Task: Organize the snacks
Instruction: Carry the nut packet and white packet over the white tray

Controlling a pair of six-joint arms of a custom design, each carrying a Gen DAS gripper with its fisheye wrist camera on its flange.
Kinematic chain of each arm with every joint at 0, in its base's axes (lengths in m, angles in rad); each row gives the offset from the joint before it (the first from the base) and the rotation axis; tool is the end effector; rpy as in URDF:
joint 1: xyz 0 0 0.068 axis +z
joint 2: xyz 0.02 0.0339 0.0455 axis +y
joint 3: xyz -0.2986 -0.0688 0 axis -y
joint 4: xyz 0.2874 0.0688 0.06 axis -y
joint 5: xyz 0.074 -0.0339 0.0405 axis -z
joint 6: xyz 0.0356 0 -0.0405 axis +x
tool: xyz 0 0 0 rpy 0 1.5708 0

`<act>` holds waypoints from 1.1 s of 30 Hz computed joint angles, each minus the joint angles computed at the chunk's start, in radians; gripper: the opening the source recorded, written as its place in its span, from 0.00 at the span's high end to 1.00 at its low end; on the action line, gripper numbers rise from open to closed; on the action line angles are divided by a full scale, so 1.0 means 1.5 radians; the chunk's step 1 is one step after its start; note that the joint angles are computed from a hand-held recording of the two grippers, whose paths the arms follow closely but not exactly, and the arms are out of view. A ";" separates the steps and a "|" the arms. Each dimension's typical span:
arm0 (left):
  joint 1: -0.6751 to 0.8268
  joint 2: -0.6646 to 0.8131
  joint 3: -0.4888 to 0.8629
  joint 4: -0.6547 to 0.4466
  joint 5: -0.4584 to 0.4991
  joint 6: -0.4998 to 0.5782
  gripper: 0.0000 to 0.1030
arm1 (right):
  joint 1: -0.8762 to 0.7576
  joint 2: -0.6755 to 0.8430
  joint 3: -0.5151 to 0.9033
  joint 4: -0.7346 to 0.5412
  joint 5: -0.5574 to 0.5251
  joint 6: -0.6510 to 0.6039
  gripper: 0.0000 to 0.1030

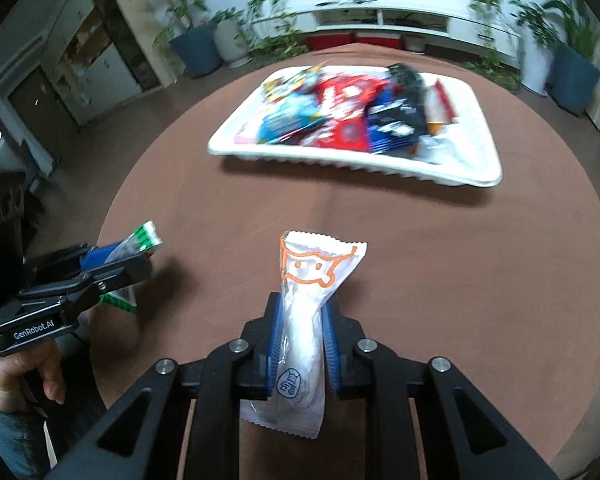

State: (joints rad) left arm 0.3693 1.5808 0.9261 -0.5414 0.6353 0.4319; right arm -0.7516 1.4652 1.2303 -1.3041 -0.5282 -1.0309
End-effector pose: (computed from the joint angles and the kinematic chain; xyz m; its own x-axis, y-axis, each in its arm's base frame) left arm 0.3108 0.0976 0.1891 -0.8250 0.0420 -0.5635 0.2834 0.8935 -0.3483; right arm 0.2207 -0.1817 0.2972 -0.8712 -0.1998 -0.4484 -0.3292 0.9154 0.2317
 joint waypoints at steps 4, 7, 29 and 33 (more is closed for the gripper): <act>-0.004 0.016 0.028 -0.001 0.000 -0.013 0.68 | -0.033 0.076 0.089 -0.006 -0.020 0.027 0.80; -0.011 0.033 0.066 0.001 -0.002 -0.030 0.68 | -0.046 0.120 0.157 -0.003 -0.032 0.052 0.80; -0.149 0.333 0.505 -0.002 -0.121 -0.155 0.68 | 0.216 0.275 0.397 0.090 -0.003 0.240 0.80; -0.159 0.384 0.541 0.011 -0.129 -0.161 0.68 | 0.236 0.287 0.372 0.136 0.030 0.242 0.80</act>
State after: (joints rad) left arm 0.1301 2.1562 1.7375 -0.5254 0.4410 0.1900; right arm -0.3982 1.8963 1.7881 -1.0994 -0.4829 -0.6678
